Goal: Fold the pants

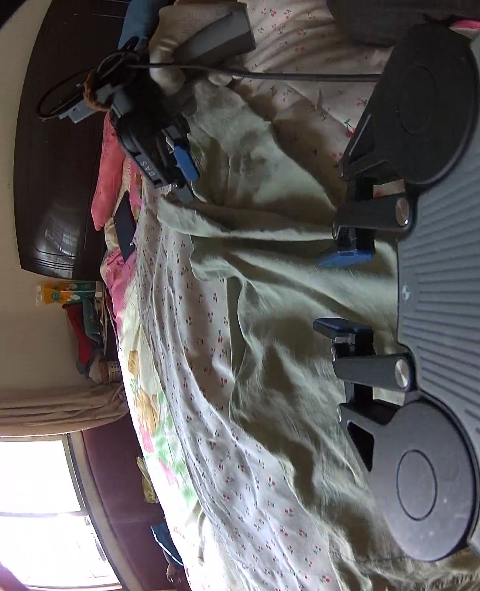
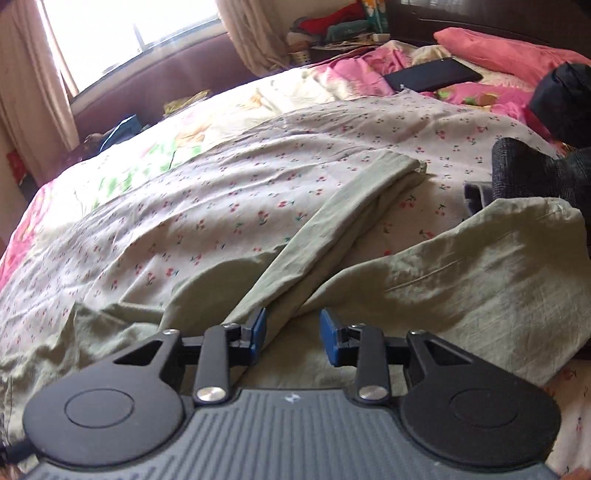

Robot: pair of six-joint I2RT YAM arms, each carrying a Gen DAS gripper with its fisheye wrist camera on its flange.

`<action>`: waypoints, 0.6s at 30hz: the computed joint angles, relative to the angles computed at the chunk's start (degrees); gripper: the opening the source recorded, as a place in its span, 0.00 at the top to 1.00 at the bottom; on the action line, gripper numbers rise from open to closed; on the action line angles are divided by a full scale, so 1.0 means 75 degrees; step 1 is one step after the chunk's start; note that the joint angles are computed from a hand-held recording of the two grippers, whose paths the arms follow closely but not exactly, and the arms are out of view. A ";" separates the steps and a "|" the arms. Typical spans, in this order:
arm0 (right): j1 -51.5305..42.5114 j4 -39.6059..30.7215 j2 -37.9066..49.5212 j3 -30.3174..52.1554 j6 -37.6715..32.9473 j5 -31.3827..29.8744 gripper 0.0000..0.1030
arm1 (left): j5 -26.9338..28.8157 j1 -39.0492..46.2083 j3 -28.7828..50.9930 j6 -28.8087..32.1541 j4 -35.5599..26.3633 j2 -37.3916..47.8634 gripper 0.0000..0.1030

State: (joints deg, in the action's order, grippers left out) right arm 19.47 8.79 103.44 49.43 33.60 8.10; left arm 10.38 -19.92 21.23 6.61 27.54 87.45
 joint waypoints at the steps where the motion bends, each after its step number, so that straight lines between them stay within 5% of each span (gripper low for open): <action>1: -0.0281 0.0102 0.0171 0.0160 0.0162 -0.0106 0.67 | -0.0044 -0.0188 0.0192 -0.0170 0.0143 0.0343 0.57; 6: -0.1196 0.0062 0.1334 0.1458 0.0721 -0.0202 0.64 | -0.0017 -0.0690 0.1026 -0.0716 0.0438 0.1617 0.57; 14: -0.1363 0.0038 0.2226 0.2482 0.0439 0.0264 0.64 | 0.0143 -0.0520 0.1374 -0.1165 0.0303 0.2024 0.57; 18: -0.1326 -0.0192 0.2341 0.2694 0.0564 0.0528 0.75 | -0.0293 -0.0770 0.1481 -0.0995 0.0321 0.1994 0.57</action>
